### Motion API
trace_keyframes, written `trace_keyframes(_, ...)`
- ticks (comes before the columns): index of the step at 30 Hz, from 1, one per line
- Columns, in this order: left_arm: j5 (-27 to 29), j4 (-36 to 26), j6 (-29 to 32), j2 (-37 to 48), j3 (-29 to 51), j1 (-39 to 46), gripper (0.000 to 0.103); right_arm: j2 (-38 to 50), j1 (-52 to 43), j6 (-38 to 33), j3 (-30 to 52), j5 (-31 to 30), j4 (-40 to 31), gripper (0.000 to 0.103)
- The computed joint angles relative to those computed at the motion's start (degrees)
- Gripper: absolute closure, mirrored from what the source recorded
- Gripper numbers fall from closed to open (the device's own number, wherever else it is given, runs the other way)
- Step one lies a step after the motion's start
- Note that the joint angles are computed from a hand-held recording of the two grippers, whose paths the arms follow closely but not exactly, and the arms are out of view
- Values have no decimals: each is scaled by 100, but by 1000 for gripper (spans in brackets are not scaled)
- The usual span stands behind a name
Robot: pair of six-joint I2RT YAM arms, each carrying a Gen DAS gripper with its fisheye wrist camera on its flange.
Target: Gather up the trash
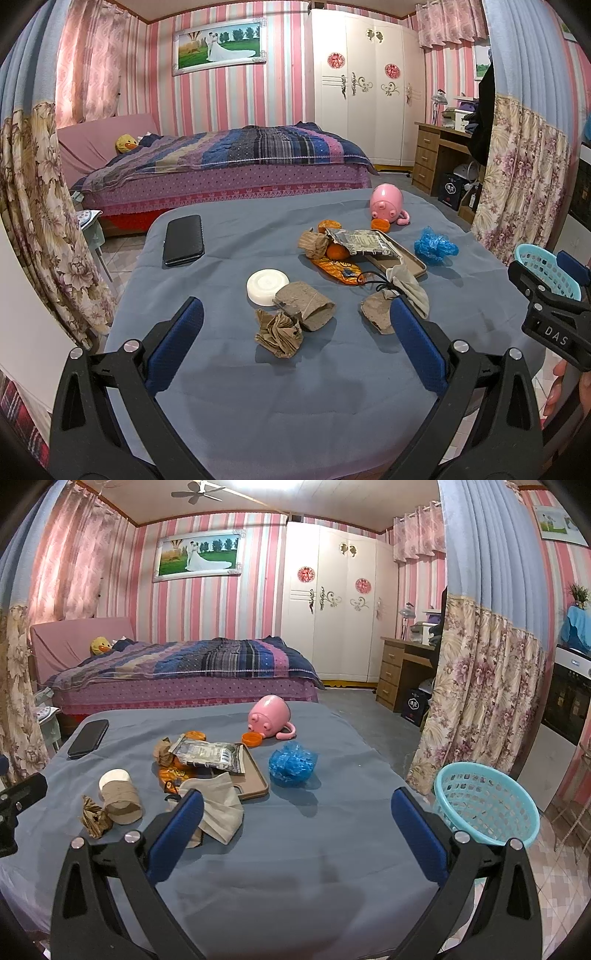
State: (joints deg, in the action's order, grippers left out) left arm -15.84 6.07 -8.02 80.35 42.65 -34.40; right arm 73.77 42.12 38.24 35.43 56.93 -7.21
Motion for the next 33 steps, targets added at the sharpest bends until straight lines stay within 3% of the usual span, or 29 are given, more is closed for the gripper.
trace_keyframes(33,-171,-279,89,66,388,-113,5,-548,-533,-219,-121,-281,-183,4)
